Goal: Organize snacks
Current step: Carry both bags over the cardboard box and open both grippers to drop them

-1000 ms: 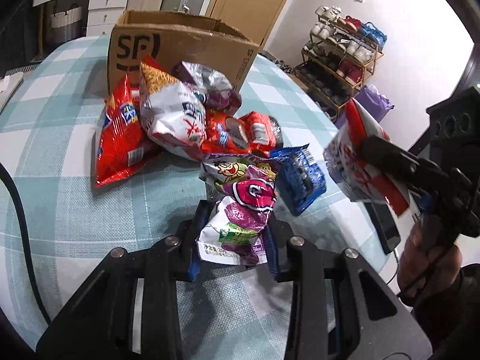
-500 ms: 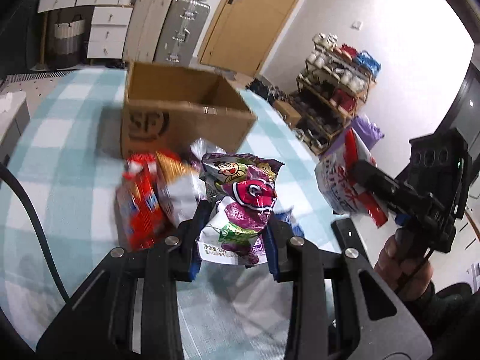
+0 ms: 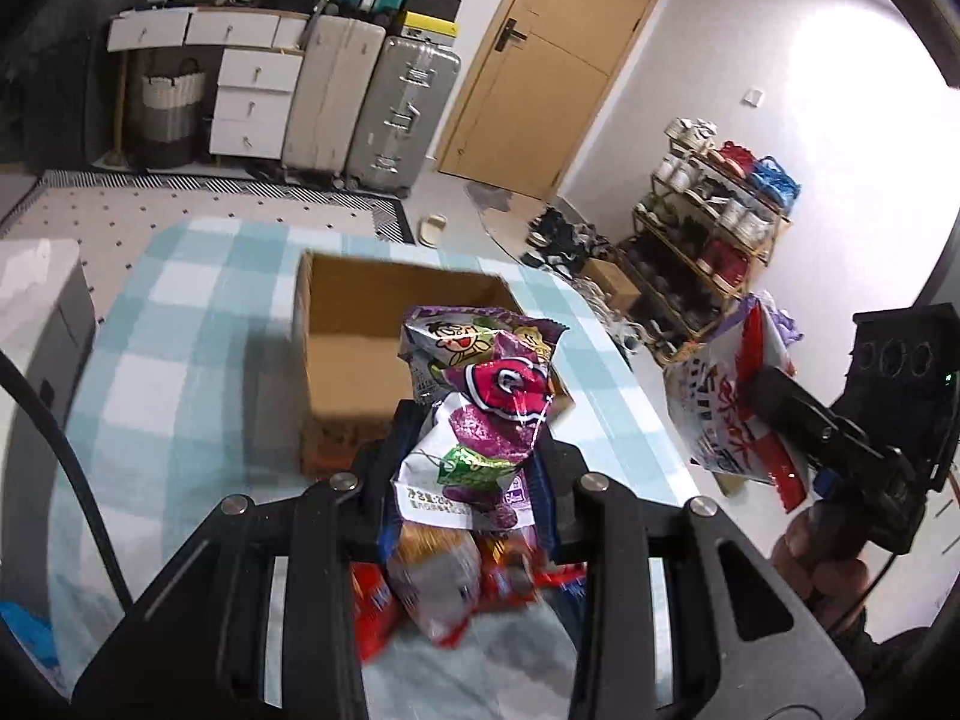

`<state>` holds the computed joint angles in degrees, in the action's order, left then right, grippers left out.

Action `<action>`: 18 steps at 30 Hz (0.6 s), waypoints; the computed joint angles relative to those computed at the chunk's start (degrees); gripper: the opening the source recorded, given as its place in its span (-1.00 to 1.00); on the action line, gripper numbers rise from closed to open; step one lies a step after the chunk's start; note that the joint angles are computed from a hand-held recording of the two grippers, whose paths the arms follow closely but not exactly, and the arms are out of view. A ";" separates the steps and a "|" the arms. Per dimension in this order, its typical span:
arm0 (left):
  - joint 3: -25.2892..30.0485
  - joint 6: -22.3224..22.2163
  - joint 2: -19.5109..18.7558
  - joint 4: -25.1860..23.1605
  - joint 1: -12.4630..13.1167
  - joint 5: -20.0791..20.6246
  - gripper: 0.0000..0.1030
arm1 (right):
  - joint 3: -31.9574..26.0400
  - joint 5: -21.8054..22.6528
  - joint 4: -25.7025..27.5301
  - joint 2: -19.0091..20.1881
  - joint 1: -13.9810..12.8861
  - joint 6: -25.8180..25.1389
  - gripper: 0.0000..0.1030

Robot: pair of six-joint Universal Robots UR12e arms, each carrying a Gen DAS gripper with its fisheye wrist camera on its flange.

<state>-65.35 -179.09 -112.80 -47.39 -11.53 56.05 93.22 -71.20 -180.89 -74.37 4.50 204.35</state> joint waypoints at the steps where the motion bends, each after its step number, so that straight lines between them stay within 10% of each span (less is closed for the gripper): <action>1: 1.49 0.42 -0.77 -0.73 -0.12 0.71 -0.41 | -0.96 0.29 0.83 0.40 -0.18 0.03 0.21; 18: 33.42 -0.09 -20.68 -17.60 -4.15 10.25 -0.41 | -16.33 2.12 17.39 9.96 -2.25 -0.88 0.21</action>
<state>-31.93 -179.19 -133.48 -65.00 -15.69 66.31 76.89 -69.08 -163.50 -64.41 2.25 203.47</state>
